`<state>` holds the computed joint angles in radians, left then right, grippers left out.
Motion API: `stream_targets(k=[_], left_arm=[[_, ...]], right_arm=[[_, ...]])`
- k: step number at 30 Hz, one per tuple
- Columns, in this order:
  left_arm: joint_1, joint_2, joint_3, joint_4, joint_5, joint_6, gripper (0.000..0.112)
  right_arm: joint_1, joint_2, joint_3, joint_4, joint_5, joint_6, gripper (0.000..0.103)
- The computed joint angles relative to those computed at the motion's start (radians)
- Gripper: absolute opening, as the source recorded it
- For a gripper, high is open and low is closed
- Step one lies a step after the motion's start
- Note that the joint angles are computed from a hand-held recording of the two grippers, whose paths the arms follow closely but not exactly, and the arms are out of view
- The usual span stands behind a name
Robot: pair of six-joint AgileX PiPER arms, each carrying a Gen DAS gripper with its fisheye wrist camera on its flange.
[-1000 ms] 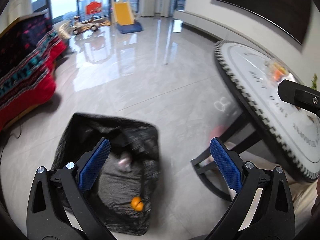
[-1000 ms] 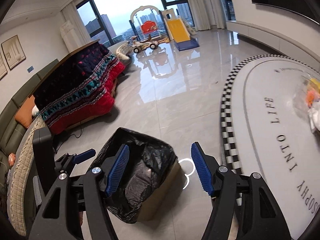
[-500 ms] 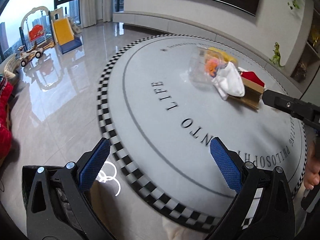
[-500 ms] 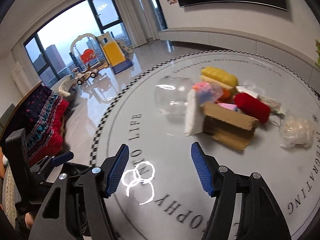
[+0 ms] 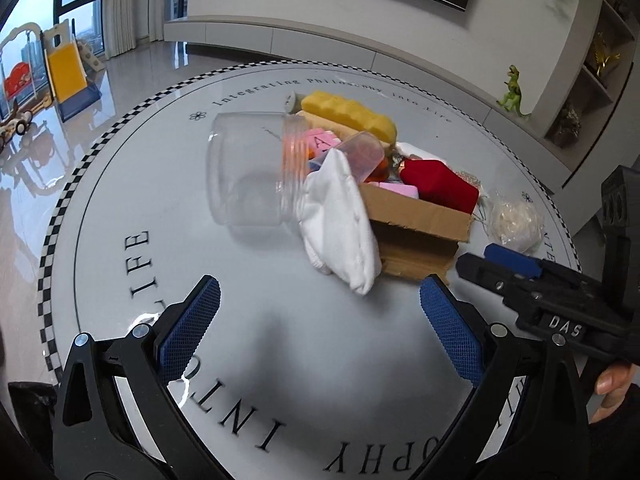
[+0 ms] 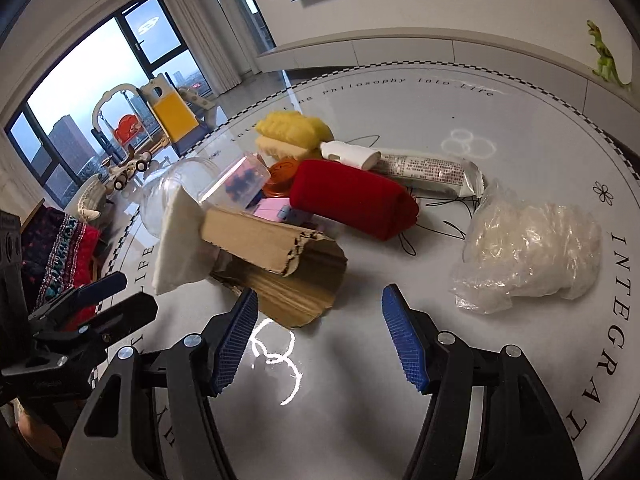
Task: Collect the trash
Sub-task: 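Grasp the white sock with the left tool while the right tool grasps cardboard, then carry sock and cardboard to the trash bag and release both inside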
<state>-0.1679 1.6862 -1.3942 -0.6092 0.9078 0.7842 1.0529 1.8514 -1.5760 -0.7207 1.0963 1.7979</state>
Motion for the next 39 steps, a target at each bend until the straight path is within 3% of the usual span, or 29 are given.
stream_targets(k=[5,10,12,13,15,18,23,39], left_arm=[[-0.066,0.068,-0.065,0.042,-0.034,-0.056,0.097],[-0.076,0.130,-0.130,0.067,-0.010,-0.099,0.086],[-0.070,0.162,-0.166,0.079,0.013,-0.116,0.077],[-0.069,0.173,-0.176,0.085,0.014,-0.130,0.064],[-0.048,0.191,-0.190,0.071,0.031,-0.136,0.045],[-0.035,0.185,-0.181,0.045,0.020,-0.144,0.027],[-0.021,0.096,-0.083,0.034,-0.019,-0.089,0.023],[0.161,-0.115,0.142,-0.067,0.053,0.161,0.023]], right_arm=[[-0.054,0.022,-0.001,0.037,-0.055,-0.088,0.065],[-0.106,0.052,-0.034,0.050,-0.110,-0.159,0.061],[-0.110,0.071,-0.059,0.047,-0.101,-0.185,0.052],[-0.111,0.077,-0.067,0.049,-0.099,-0.199,0.046],[-0.125,0.056,-0.035,0.060,-0.150,-0.207,0.031],[-0.118,0.012,0.032,0.031,-0.214,-0.144,0.022],[-0.071,-0.018,0.055,-0.038,-0.209,-0.061,0.013],[0.143,0.078,-0.122,-0.171,0.088,0.142,0.005]])
